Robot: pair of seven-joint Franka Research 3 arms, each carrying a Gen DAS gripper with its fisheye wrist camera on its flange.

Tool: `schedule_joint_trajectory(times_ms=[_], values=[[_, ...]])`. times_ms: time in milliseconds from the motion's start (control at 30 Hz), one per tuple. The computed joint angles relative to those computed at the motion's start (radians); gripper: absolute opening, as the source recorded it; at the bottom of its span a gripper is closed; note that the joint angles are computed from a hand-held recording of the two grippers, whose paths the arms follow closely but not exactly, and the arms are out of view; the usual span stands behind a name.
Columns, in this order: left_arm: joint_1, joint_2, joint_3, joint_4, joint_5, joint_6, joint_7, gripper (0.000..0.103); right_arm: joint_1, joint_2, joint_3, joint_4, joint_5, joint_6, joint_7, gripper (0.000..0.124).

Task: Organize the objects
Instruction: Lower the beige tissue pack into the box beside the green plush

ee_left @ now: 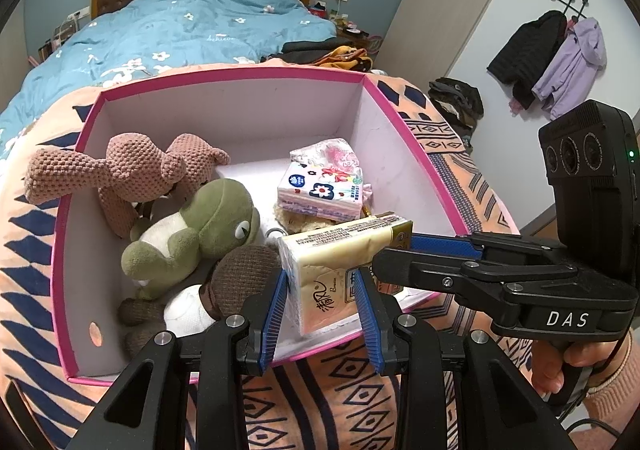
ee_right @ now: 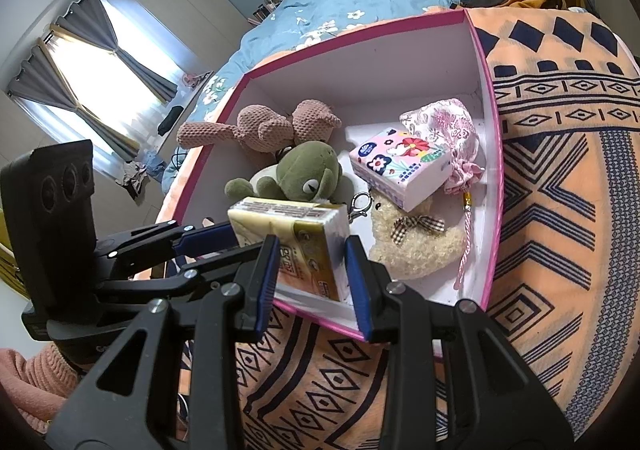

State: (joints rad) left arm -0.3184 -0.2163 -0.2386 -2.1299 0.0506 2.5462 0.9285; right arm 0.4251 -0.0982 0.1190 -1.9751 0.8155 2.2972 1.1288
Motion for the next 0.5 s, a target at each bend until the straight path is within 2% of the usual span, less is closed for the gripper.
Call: schedule_joint_trajectory(times_ms=[500], values=[[0.002, 0.009, 0.005, -0.006, -0.016, -0.001, 0.0, 0.035, 0.001, 0.028, 0.008, 0.024, -0.041, -0.002, 0.032, 0.037]])
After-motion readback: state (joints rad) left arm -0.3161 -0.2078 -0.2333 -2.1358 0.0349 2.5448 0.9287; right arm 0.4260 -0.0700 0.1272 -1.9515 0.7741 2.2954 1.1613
